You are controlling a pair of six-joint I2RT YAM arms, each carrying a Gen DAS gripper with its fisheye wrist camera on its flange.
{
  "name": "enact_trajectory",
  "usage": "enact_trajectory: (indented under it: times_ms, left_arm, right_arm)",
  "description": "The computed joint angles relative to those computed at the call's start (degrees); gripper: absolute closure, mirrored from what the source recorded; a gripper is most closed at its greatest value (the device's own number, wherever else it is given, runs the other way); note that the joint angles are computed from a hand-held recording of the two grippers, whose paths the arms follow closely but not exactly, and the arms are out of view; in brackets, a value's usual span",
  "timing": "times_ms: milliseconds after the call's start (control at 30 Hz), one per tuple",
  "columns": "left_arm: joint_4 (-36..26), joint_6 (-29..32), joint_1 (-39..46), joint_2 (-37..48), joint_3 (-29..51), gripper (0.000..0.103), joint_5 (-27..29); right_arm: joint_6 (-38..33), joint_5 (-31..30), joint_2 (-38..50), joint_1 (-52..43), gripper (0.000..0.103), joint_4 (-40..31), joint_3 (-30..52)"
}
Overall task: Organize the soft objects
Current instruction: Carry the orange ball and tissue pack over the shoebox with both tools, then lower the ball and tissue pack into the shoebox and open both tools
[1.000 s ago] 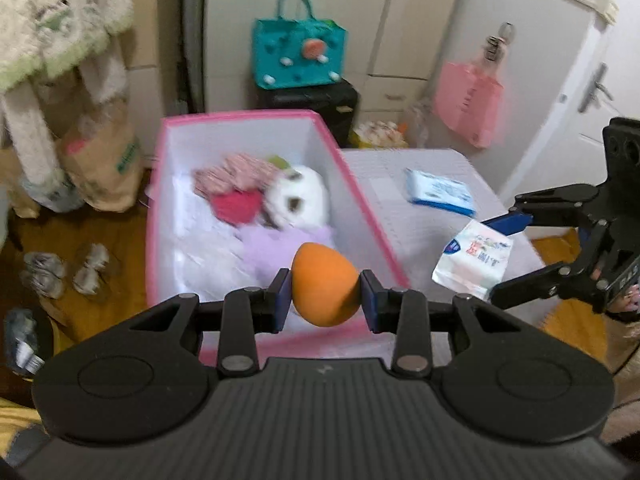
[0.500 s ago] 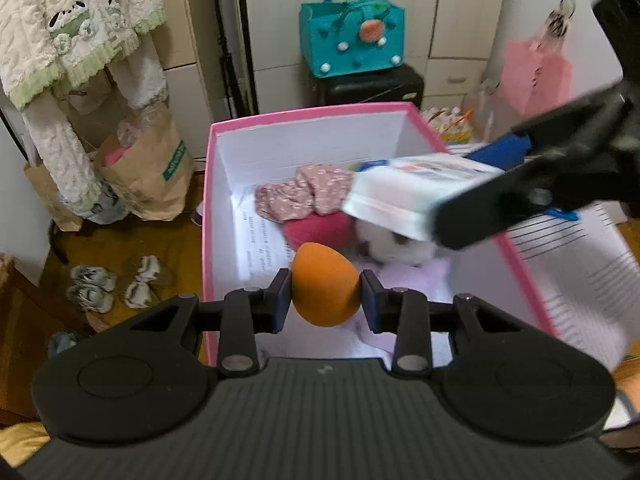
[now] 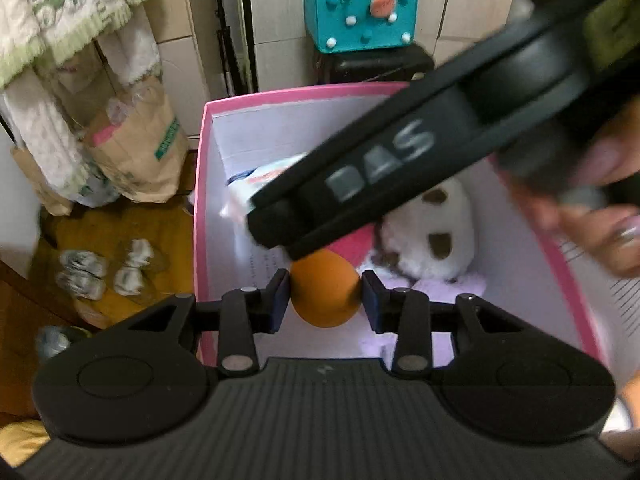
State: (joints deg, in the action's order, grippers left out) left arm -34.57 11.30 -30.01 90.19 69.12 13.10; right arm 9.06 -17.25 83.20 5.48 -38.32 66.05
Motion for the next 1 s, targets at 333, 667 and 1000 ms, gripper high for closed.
enact_trajectory:
  times_ms: [333,667,1000]
  left_arm:
    - [3.2,1.5,0.2,-4.5,-5.2,0.057,0.6]
    - [4.5,2.8,-0.2,-10.0,-8.5,0.056,-3.2]
    - [-6.3,2.0,-0.7,-18.0,-7.8,0.048,-3.1]
  right_arm:
    - [2.3,-2.8,4.2,-0.7,0.018,2.9,1.0]
    - [-1.1,-0.2,-8.6,1.2,0.018,-2.5,-3.1]
    - [-3.3,3.7,-26.7,1.4,0.018,-12.8,-6.9]
